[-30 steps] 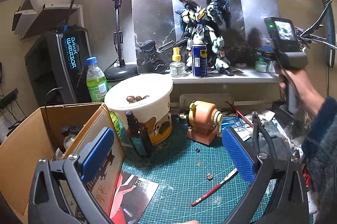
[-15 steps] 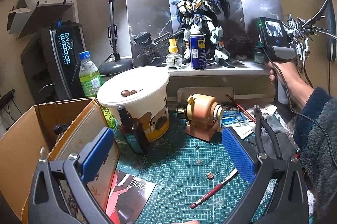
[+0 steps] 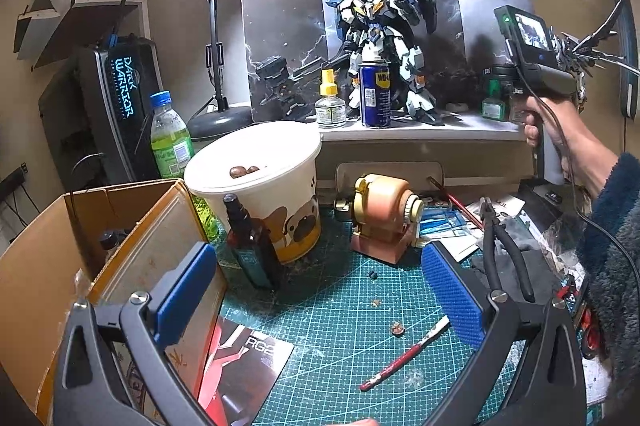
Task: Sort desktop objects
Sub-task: 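Reach the right tool to the shelf and grasp the green-capped bottle, then lift the green-capped bottle and carry it down toward the left tool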
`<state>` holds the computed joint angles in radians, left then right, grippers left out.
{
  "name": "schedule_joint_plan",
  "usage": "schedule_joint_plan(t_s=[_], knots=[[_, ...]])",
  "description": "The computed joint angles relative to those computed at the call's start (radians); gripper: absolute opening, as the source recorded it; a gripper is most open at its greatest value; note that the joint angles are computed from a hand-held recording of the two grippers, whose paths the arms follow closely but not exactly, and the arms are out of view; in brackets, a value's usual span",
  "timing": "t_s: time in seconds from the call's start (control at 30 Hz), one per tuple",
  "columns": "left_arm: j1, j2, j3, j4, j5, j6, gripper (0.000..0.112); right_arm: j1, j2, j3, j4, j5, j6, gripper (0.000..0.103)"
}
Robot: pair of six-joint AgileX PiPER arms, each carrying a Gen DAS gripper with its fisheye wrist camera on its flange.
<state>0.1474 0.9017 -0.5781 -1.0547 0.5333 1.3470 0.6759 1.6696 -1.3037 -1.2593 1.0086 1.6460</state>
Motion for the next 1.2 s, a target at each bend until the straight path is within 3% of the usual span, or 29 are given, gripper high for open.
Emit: schedule_joint_plan(t_s=[0.2,0.23,0.3,0.53,0.7,0.83,1.0,1.2], knots=[[0.057,0.003,0.016,-0.065,0.06,0.068,0.103,0.009,-0.04,0.074,-0.015,-0.016,0.072,0.002],[0.06,0.014,0.015,-0.075,0.071,0.079,0.103,0.008,-0.035,0.086,-0.035,-0.009,0.088,0.004],[0.05,0.035,0.012,-0.082,0.074,0.084,0.103,0.002,-0.023,0.099,-0.061,-0.002,0.107,0.024],[0.021,0.095,0.009,-0.154,0.067,0.143,0.103,-0.057,0.017,0.055,-0.065,0.023,0.08,0.024],[0.025,0.117,0.003,-0.175,0.103,0.156,0.103,-0.092,0.064,0.002,-0.058,0.066,0.099,0.042],[0.011,0.112,0.01,-0.19,0.093,0.17,0.103,-0.108,0.116,-0.048,-0.057,0.059,0.055,0.042],[0.001,0.112,0.011,-0.173,0.08,0.16,0.103,-0.137,0.155,-0.115,-0.022,0.041,0.008,0.02],[0.002,0.105,0.011,-0.152,0.069,0.137,0.103,-0.116,0.163,-0.12,-0.032,0.056,0.015,0.02]])
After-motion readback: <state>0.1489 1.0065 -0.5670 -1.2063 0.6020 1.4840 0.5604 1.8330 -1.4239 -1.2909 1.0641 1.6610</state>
